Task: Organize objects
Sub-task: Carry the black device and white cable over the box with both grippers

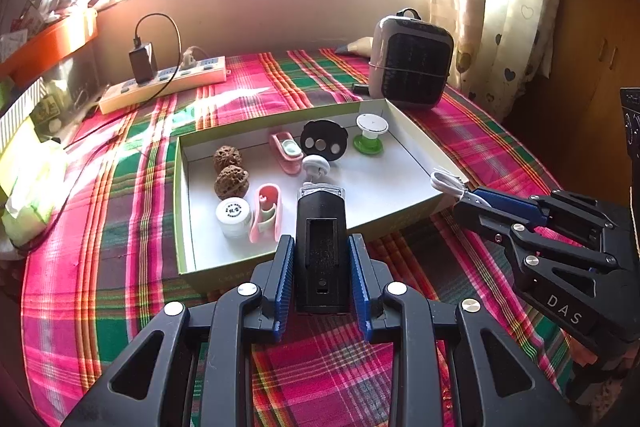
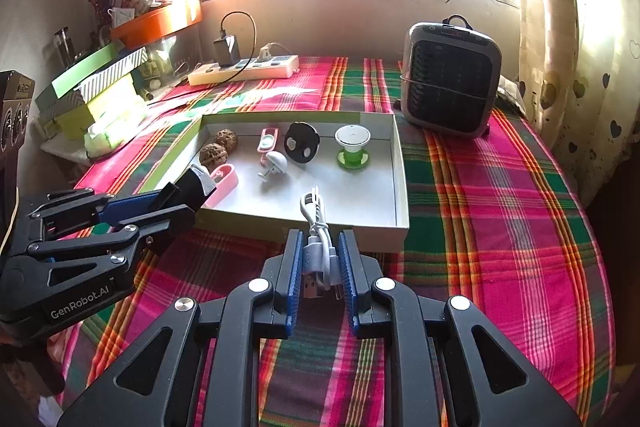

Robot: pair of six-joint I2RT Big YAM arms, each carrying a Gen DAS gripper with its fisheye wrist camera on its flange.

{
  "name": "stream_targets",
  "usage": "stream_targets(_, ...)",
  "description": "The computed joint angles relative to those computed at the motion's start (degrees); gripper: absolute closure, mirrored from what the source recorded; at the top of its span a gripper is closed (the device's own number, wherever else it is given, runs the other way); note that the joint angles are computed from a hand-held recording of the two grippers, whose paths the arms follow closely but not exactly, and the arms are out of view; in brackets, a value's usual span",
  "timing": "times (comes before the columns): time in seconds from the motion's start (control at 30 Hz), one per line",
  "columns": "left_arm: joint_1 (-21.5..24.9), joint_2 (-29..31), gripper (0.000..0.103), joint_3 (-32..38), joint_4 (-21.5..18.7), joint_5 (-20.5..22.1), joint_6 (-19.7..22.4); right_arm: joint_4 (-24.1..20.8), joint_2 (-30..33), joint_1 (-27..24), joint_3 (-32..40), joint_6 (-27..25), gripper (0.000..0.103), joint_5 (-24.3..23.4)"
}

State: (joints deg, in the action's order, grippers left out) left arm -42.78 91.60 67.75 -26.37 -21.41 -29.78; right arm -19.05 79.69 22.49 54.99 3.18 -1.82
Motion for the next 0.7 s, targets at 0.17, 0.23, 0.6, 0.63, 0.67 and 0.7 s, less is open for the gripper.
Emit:
stream_targets(0.17, 0.9, 1.2, 0.078, 1.5, 0.1, 0.5, 0.5, -0.3, 1.8, -0.4, 2.2, -0.3, 0.083, -0.3)
stream_targets(0.23, 1.2, 1.7, 0.078, 2.1, 0.1, 0.7, 0.6, -0.4, 2.5, -0.6, 2.9, -0.4, 0.083, -0.6)
stream_targets(0.6, 2.9, 4.3, 0.078, 4.7, -0.2, 2.7, 0.9, -2.5, 6.9, -1.6, 7.4, -2.1, 0.083, -2.7)
stream_targets(0.63, 3.0, 4.5, 0.078, 4.8, 0.0, 3.1, 1.0, -3.0, 7.5, -1.7, 8.0, -2.3, 0.083, -3.0)
stream_targets(0.67, 3.2, 4.7, 0.078, 4.8, 0.2, 3.8, 0.8, -3.4, 8.0, -1.8, 8.6, -2.6, 0.083, -3.3)
stream_targets(0.7, 3.5, 5.1, 0.078, 5.1, 0.0, 4.3, 0.6, -3.9, 8.6, -2.0, 9.3, -2.9, 0.083, -3.5)
